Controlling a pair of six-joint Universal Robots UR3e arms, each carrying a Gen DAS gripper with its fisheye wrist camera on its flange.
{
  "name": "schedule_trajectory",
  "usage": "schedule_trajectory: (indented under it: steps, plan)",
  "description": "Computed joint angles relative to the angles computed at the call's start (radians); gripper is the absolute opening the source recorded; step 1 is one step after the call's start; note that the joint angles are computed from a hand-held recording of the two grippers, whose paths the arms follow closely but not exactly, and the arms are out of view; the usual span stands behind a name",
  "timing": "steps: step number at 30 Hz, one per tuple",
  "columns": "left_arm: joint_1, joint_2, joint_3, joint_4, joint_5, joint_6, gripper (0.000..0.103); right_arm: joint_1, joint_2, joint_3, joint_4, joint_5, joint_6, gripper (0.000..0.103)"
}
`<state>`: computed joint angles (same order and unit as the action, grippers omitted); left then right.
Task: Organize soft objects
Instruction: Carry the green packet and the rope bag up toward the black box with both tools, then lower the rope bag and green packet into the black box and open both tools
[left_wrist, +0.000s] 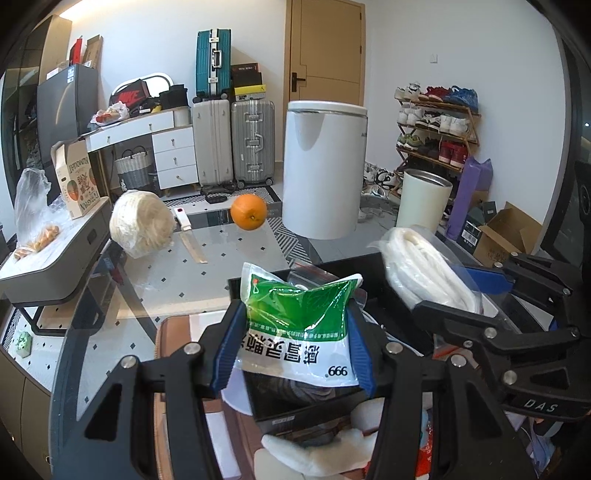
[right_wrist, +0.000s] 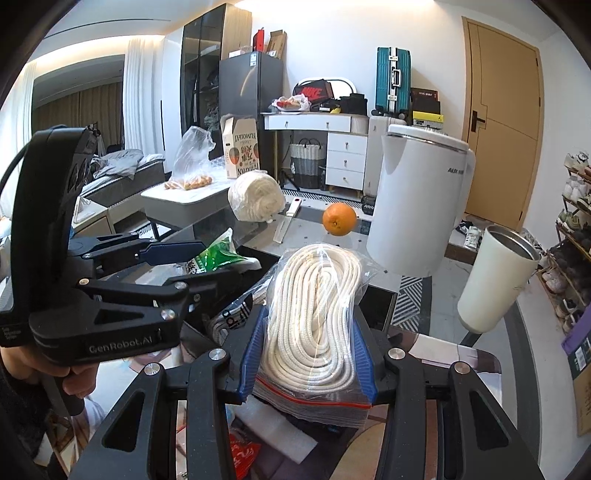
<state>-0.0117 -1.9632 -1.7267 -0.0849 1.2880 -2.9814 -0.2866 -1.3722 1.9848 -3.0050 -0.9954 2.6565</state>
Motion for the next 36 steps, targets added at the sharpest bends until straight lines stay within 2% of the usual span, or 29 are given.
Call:
schedule_trajectory:
  steps: [11,20,29,32,33,36]
  plan:
    - [-0.030,-0.055,0.066,-0.032,0.045,0.022,0.052,0.026,0.067,-0.085,0.065,-0.056,-0.029,0.044]
    - [-0.035,-0.070,0.086,-0.044,0.047,0.028,0.052,0.067,0.144,-0.182,0.098,-0.107,-0.053,0.044]
    - [-0.037,-0.072,0.091,-0.046,0.052,0.036,0.053,0.074,0.192,-0.224,0.104,-0.100,-0.067,0.045]
    - [-0.038,-0.068,0.089,-0.053,0.046,0.043,0.053,0.040,0.135,-0.151,0.053,-0.057,-0.070,0.059]
    - [-0.039,-0.066,0.085,-0.054,0.042,0.045,0.053,0.029,0.114,-0.127,0.038,-0.049,-0.068,0.068]
    - [-0.047,-0.072,0.094,-0.073,0.035,0.057,0.054,-0.002,0.058,-0.070,0.024,-0.036,-0.072,0.075]
